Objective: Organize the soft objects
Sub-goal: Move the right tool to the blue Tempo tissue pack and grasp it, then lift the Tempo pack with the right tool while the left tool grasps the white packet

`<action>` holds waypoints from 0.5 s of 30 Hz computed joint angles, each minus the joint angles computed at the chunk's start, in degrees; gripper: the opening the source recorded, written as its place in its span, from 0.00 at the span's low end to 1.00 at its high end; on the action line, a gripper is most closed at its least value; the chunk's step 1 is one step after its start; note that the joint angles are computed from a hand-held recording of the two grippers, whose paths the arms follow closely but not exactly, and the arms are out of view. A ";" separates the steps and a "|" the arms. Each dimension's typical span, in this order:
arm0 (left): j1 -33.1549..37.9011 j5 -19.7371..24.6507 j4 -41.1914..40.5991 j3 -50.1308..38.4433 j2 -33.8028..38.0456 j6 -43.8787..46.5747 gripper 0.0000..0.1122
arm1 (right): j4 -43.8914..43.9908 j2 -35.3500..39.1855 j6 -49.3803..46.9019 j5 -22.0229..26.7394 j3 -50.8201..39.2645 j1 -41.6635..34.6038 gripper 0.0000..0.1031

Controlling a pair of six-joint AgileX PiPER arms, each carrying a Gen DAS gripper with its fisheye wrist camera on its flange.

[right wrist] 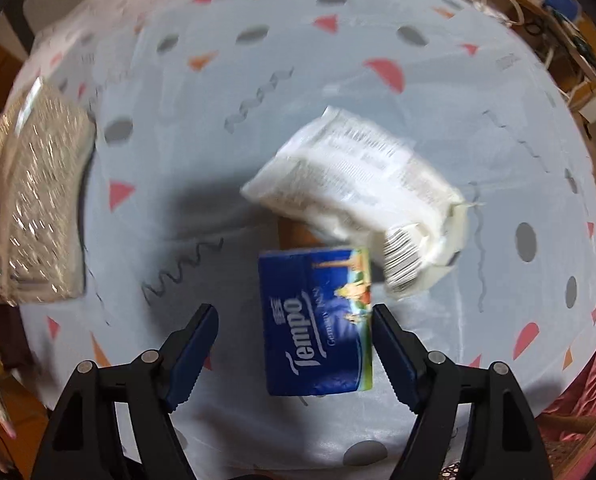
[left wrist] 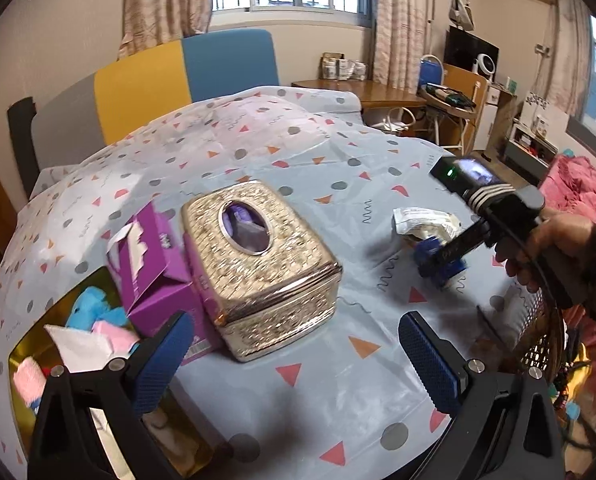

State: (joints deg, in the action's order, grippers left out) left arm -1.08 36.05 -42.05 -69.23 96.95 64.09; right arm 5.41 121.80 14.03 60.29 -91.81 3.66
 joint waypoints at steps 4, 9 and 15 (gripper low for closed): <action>-2.09 0.37 1.94 -2.05 1.21 -2.58 0.92 | 0.73 -2.29 -3.02 -2.34 2.92 1.00 0.51; -5.30 0.72 5.30 -4.51 2.74 -6.28 0.92 | 5.53 -12.50 -7.79 -13.71 14.52 -0.01 0.51; -10.13 1.12 9.37 -8.29 5.22 -10.92 0.92 | 16.76 -25.47 -11.71 -31.02 29.00 -5.46 0.51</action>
